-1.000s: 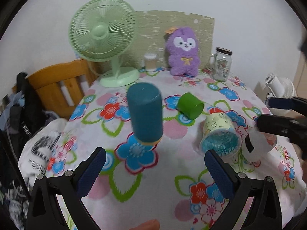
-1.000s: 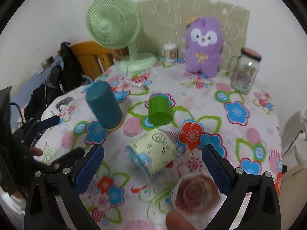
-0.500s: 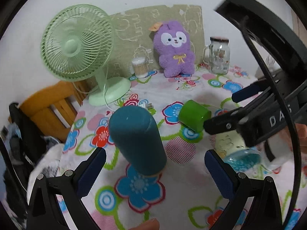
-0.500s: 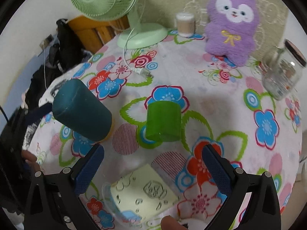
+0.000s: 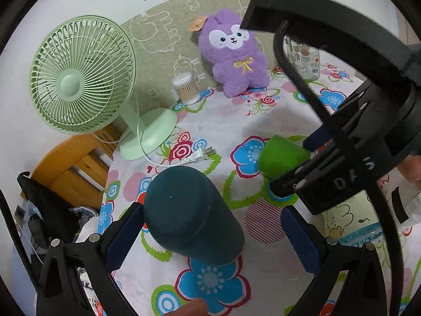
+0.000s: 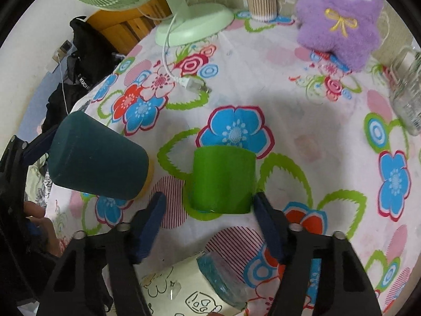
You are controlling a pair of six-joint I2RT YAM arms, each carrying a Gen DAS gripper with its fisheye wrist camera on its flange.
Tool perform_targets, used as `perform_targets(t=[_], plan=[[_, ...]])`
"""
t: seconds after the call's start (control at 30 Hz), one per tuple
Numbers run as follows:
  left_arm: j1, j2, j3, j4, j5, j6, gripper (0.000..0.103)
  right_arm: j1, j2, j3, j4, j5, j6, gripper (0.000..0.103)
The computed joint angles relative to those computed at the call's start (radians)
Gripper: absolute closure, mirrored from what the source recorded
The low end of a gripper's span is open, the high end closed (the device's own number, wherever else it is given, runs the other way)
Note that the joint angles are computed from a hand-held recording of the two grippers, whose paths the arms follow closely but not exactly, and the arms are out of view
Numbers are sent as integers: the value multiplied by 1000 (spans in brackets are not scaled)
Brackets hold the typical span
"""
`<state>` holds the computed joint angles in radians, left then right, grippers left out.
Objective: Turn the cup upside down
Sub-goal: 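Close the right gripper around the green cup's body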
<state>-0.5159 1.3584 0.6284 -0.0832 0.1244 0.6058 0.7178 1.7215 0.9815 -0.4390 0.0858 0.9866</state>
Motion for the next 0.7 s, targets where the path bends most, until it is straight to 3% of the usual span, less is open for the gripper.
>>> perform_targets(t=[0.03, 0.6, 0.63, 0.7], plan=[[-1, 2, 0, 2, -1, 0, 0, -2, 0, -3, 5, -7, 0, 49], [7, -45, -21, -14, 8, 24, 0, 51, -67, 6, -47, 72, 37, 51], [8, -55, -25, -19, 11, 26, 0, 60, -77, 7, -55, 78, 43, 67], [14, -81, -29, -38, 24, 32, 0, 83, -103, 2, -64, 86, 63, 69]])
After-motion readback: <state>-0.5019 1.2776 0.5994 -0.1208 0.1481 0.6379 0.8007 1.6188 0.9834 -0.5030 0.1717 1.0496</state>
